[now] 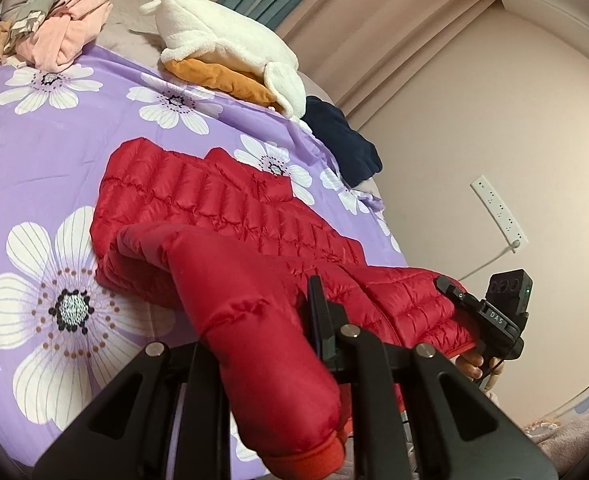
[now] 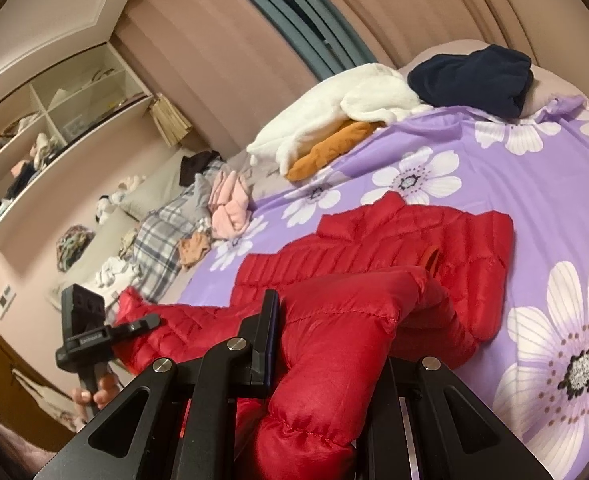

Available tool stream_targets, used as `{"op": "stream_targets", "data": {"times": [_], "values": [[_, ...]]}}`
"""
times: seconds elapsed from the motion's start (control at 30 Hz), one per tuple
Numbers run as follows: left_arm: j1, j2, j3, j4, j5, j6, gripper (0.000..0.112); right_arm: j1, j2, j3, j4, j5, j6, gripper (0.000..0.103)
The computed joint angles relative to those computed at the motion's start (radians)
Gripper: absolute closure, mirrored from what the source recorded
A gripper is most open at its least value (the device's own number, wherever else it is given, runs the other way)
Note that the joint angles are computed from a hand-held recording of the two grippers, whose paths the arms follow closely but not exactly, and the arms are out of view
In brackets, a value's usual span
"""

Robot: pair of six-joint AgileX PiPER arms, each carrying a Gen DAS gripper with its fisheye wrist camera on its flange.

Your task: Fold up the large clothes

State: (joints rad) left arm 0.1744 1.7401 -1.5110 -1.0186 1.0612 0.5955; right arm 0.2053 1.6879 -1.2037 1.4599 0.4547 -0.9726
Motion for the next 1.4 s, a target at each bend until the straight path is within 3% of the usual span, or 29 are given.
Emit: {"op": "stream_targets", "data": {"times": [0.73,1.4], "values": [[-0.066,0.152,-0.227,0.114,-0.025,-0.122,0.097,-0.055,0.127,-0.158,-0.054,0.035,0.081,0.084],[-0.09,0.563,-0.866,0.237,0.149,-0.403,0.097,-0.086,0.372,-0.47,-0.291,0.059,0.411,0.084]]}}
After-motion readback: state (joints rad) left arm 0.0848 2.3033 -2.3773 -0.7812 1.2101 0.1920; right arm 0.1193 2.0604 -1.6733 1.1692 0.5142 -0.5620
